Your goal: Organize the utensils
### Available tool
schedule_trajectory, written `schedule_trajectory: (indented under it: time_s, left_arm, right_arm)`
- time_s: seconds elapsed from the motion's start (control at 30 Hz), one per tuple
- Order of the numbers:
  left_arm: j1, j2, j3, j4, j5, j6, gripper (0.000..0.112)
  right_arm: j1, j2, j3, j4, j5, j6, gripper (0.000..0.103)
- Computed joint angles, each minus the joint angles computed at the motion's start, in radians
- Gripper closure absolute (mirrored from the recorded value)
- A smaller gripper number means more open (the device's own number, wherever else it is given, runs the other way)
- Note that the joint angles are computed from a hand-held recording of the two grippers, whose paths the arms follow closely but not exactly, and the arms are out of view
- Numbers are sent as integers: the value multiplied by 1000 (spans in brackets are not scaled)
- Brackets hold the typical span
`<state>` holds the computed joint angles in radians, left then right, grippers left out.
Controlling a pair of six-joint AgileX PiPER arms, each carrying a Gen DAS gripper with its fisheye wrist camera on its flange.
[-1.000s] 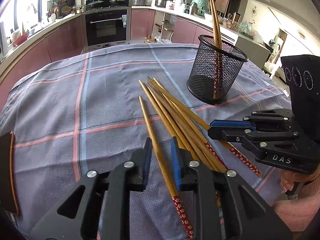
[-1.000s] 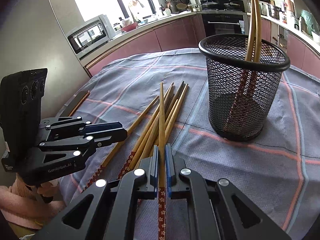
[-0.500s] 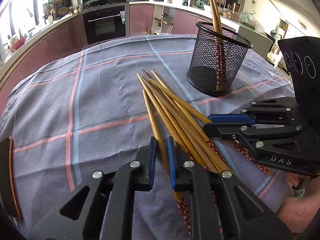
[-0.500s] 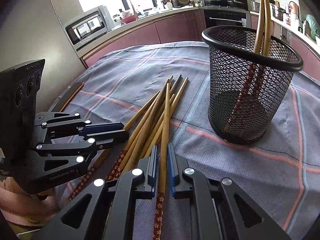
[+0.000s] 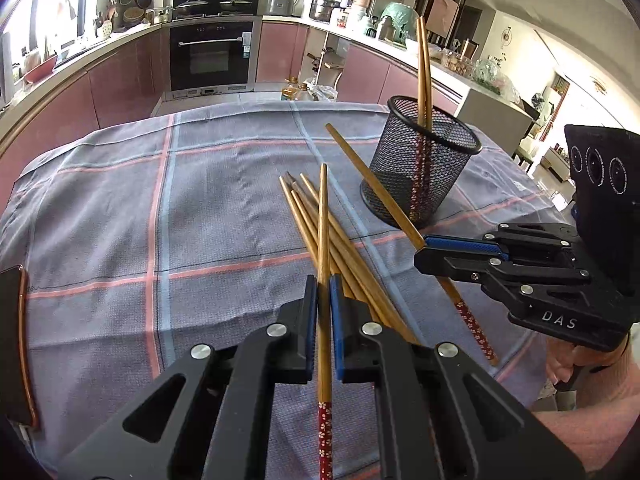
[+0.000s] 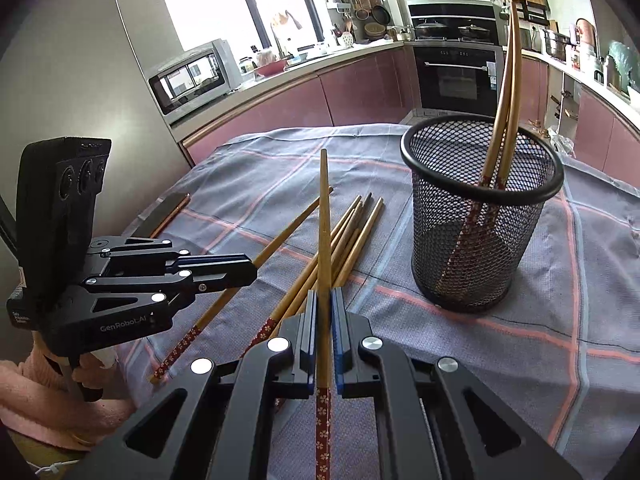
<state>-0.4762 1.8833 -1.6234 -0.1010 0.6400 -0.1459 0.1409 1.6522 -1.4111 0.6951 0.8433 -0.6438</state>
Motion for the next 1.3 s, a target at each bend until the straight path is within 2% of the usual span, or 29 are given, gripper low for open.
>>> schedule_trajectory:
  time_s: [0.33,0.77,0.87,1.0,1.07,1.3]
  left_arm:
    - [33,-66,5,-221,-10,176,105]
    - [50,-123,-56,-342,-18,282,105]
    - [37,-101,-93,-290,-22,243,105]
    - [37,-85,-93,-321,-16,254,105]
    - [42,-77,-92,-327,-10,253,105]
    - [49,-77,-78,-324,-17,254,105]
  right_arm:
    - [-66,-70,22,83,-15,-46,97]
    - [-153,-110,-9,194,-14,-117,100]
    - [-140,-64,-68,117,42,-67,97]
    - [-59,-11,-64,-21,22,12,92]
    - [-29,29,-71,-58,37,48,83]
    - [71,121,-94,-228,-19,196,82]
